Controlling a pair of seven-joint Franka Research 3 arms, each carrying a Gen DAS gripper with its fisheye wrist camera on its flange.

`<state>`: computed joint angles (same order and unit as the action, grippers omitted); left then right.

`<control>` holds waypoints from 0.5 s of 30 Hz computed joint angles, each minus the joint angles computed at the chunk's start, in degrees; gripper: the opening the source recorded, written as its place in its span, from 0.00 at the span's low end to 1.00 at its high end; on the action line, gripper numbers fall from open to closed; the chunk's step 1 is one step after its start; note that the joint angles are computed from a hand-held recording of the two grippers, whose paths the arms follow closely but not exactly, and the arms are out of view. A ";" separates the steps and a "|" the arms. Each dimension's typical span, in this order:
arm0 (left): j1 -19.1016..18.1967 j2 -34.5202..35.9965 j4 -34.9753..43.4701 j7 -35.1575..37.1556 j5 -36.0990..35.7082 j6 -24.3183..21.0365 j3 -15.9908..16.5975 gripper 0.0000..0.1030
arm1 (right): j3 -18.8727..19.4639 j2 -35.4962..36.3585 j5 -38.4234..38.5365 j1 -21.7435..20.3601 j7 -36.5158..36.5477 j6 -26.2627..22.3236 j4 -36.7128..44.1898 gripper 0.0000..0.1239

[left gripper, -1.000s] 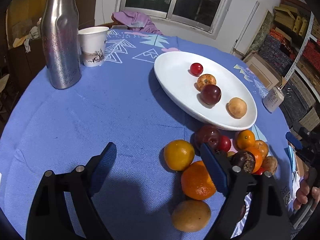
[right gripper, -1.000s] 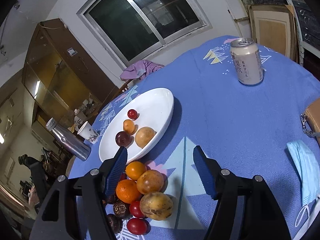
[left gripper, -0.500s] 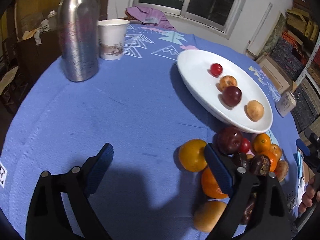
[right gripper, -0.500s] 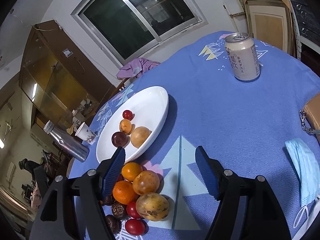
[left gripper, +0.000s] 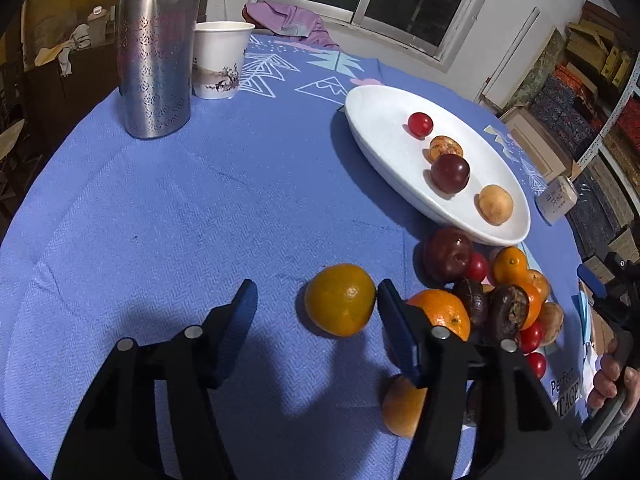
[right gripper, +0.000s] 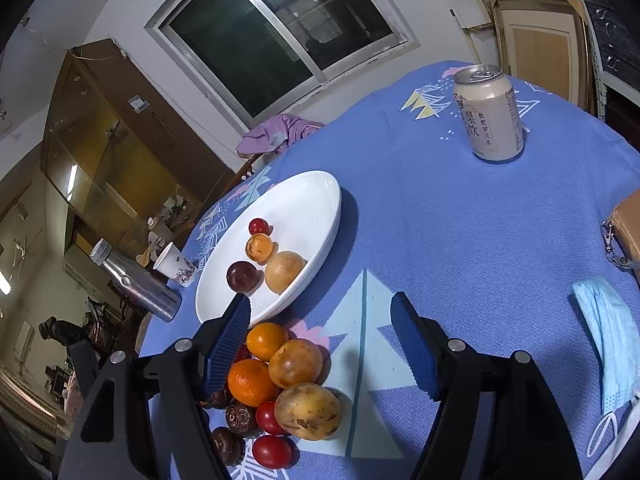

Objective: Organize fruits
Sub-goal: 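Grasp the yellow citrus with the left tool while the right tool grips the brown mottled fruit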

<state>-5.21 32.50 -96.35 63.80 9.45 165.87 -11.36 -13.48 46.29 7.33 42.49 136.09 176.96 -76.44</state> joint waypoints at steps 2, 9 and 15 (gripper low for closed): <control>-0.29 -0.41 -0.69 -0.01 0.42 0.33 0.12 0.58 | 0.31 0.06 -0.06 -0.20 -0.33 -0.23 0.20 0.59; 0.94 1.12 0.84 3.78 -1.39 -1.16 -2.34 0.45 | 2.42 -0.30 -0.33 -1.18 -2.32 -0.77 -0.09 0.59; 0.98 2.19 2.17 4.02 -2.28 -0.95 -2.05 0.35 | 3.27 -2.85 -0.12 -0.42 -4.11 0.76 -5.21 0.59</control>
